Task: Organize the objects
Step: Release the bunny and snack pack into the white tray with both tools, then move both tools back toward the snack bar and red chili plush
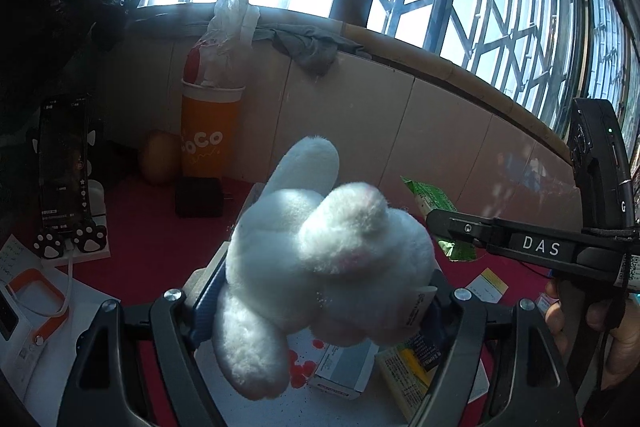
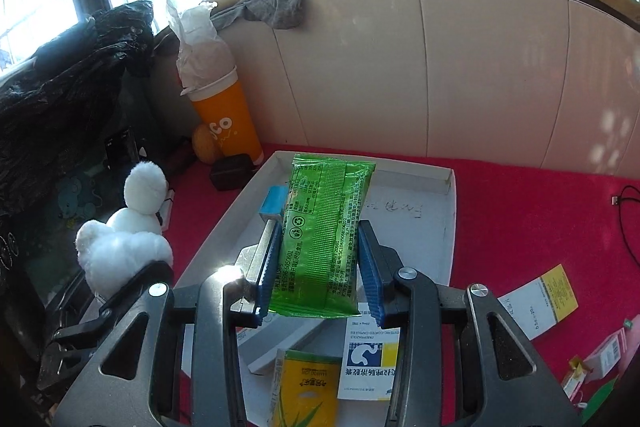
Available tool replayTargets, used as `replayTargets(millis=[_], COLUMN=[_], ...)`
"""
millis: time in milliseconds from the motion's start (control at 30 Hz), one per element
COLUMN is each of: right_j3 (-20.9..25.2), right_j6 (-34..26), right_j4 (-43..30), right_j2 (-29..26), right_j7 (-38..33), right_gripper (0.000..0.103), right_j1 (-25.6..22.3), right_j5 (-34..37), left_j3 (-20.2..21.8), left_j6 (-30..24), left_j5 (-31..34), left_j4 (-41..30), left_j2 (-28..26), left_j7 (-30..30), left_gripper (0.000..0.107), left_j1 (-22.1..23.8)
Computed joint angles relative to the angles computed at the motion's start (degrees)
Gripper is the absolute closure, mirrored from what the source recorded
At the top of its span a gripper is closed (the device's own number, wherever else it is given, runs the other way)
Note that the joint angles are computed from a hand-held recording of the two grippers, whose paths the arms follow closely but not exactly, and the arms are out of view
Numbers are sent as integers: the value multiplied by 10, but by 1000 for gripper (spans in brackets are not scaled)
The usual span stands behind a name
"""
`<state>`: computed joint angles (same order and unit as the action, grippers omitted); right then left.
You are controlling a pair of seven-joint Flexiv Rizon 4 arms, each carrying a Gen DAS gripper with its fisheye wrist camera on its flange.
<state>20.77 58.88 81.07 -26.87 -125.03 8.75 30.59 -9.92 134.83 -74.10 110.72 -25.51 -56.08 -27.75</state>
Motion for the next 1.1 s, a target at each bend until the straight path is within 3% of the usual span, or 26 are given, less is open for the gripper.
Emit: replayTargets(millis=[67, 133, 167, 200, 433, 633, 967, 1100], right_j3=[-4, -7, -7, -5, 18, 31, -14, -37], right_j6=[-3, -7, -8, -4, 49, 53, 24, 38], right_j4=[-5, -5, -4, -2, 40, 66, 90, 90], right_j2=[-8, -13, -14, -14, 18, 62, 125, 149], right_j7=[9, 17, 19, 18, -29, -97, -185, -232], right_gripper=[65, 54, 29, 13, 11, 11, 11, 11], right_j1=[5, 9, 8, 5, -35, -71, -86, -93], right_j5=[-5, -13, -14, -10, 45, 128, 248, 316], left_j3=[-3, -6, -7, -8, -21, -30, -45, -49], left_j6=[-4, 10, 18, 28, 79, 88, 86, 89], left_j5=[-12, -33, -34, -33, -41, -36, -47, -45], left_j4=[-9, -20, -21, -19, -13, -26, -55, -67], left_j2=[-6, -15, -17, -19, -16, -17, -18, -20], left_j7=[11, 25, 22, 18, 15, 32, 83, 102], left_gripper=[17, 14, 9, 4, 4, 4, 4, 4], left_j1=[0, -4, -4, -5, -9, -17, -32, -40])
